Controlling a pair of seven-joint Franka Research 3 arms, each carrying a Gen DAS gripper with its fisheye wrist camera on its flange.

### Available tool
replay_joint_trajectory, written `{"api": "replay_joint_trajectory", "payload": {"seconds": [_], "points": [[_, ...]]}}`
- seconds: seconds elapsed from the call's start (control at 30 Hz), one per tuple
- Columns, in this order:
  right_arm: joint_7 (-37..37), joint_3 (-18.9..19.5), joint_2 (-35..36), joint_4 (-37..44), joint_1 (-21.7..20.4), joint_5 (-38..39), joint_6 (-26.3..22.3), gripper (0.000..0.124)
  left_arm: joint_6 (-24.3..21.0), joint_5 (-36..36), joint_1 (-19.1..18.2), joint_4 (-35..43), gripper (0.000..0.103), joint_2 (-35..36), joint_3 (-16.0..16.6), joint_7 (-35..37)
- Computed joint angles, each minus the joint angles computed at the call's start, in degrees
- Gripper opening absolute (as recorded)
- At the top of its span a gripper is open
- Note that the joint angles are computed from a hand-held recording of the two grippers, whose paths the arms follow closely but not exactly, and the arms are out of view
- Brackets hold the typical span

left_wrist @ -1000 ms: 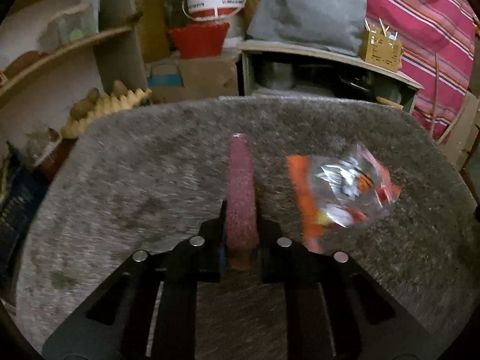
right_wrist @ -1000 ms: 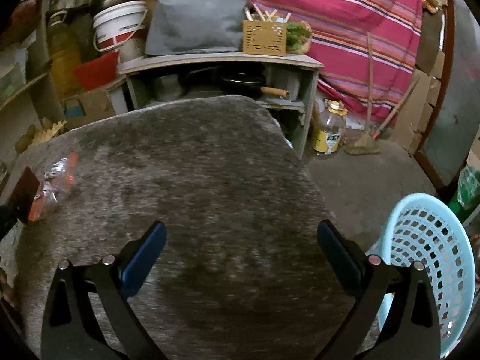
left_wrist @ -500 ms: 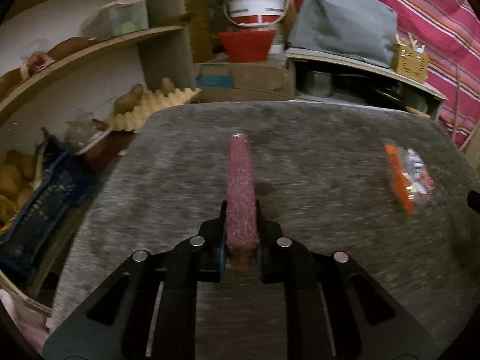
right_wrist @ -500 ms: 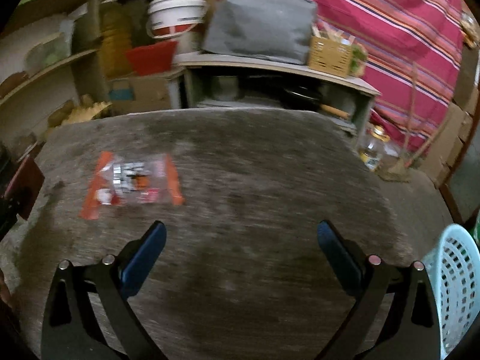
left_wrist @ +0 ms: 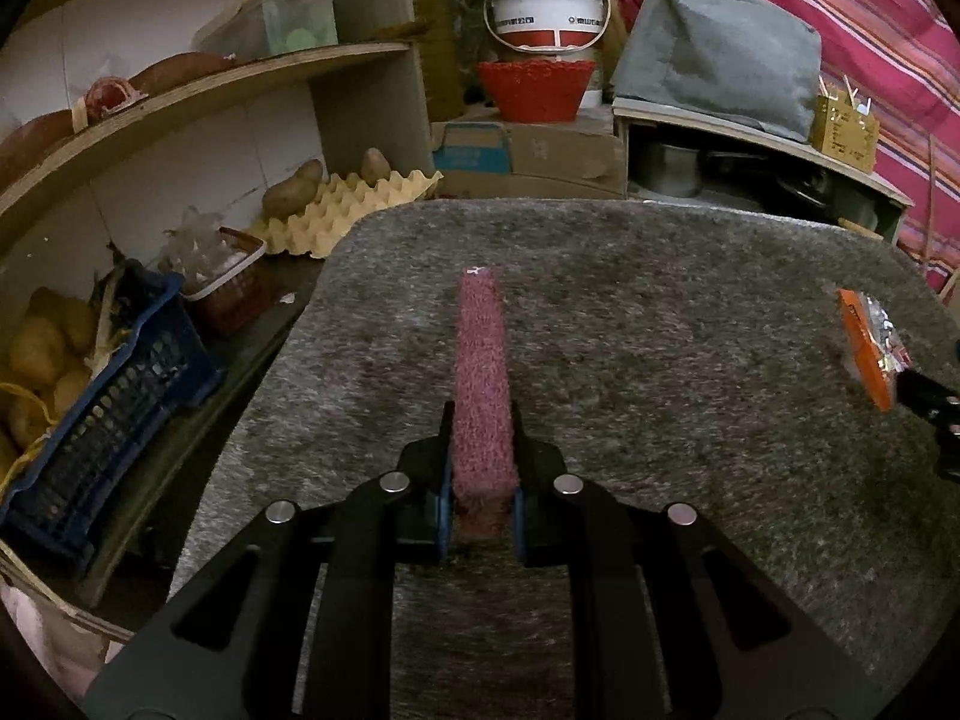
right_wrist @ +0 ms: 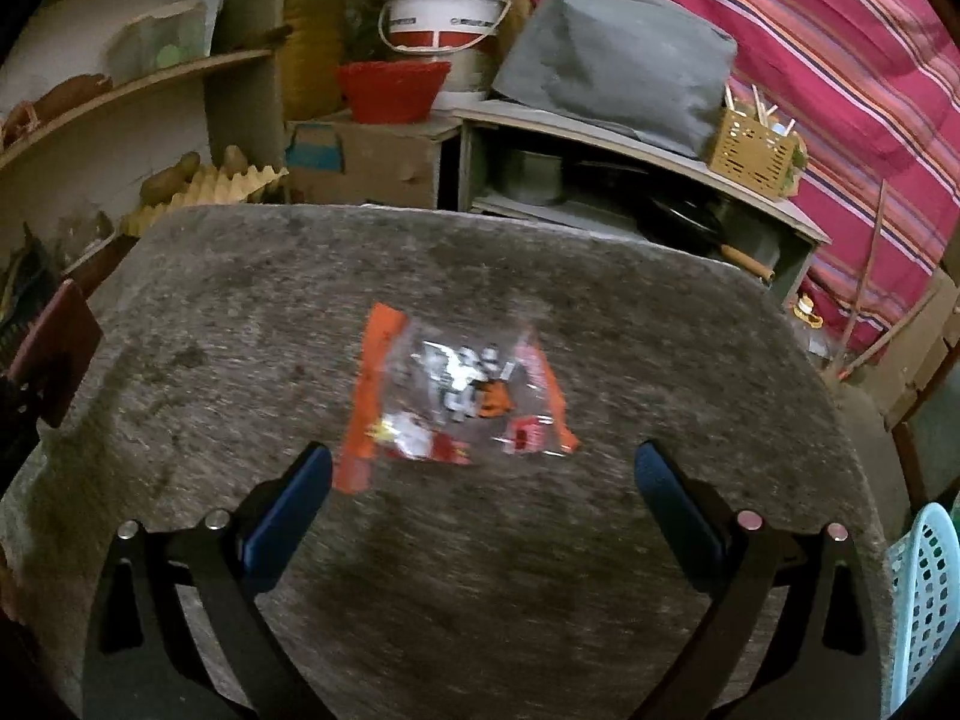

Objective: Collect trash
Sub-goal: 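Grasp the clear orange-edged snack bag with right gripper while left holds the pad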

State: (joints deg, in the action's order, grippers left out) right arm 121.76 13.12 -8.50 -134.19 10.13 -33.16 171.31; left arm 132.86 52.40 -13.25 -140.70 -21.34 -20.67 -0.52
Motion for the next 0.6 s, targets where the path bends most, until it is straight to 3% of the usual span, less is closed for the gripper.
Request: {"api": "replay_joint_trajectory", "payload": {"seconds": [0.07,0.23,0.33,0.47,0.53,0.6], "points": [[2.84,1.24,1.38,1.7,-0.36,-2.63,-1.75,0.098,0.45,-0.04,-0.15,-0.55,0.013,-0.61,0.08,-0.08],[18.02,2.95,5.23,7.81,0.1,-22.29,-10.44,0.098,1.53,-0.26,0.17,-1.14,0.013,-1.15,0.17,-0.43],[19.28,1.26,6.45,8.85,2.14,-24.38,-12.66,0.098,1.14,-0.26,0.34,-1.02,0.013,-1.1,0.01,0.01],[17.06,-1.98,6.96,8.72,4.59,-21.88,-11.1,0.096,0.54,0.0,0.45,-0.78,0.013,-1.1,-0.23,0.17],[14.89,-3.73,6.8,8.22,5.78,-19.88,-9.8,0.082,0.6,-0.08,0.4,-0.98,0.013,-1.27,-0.14,0.0],[9.96,-5.14,7.11,7.86,6.74,-14.94,-8.48,0.057,0.48,-0.23,0.34,-1.1,0.013,-1.38,-0.18,-0.1]]}}
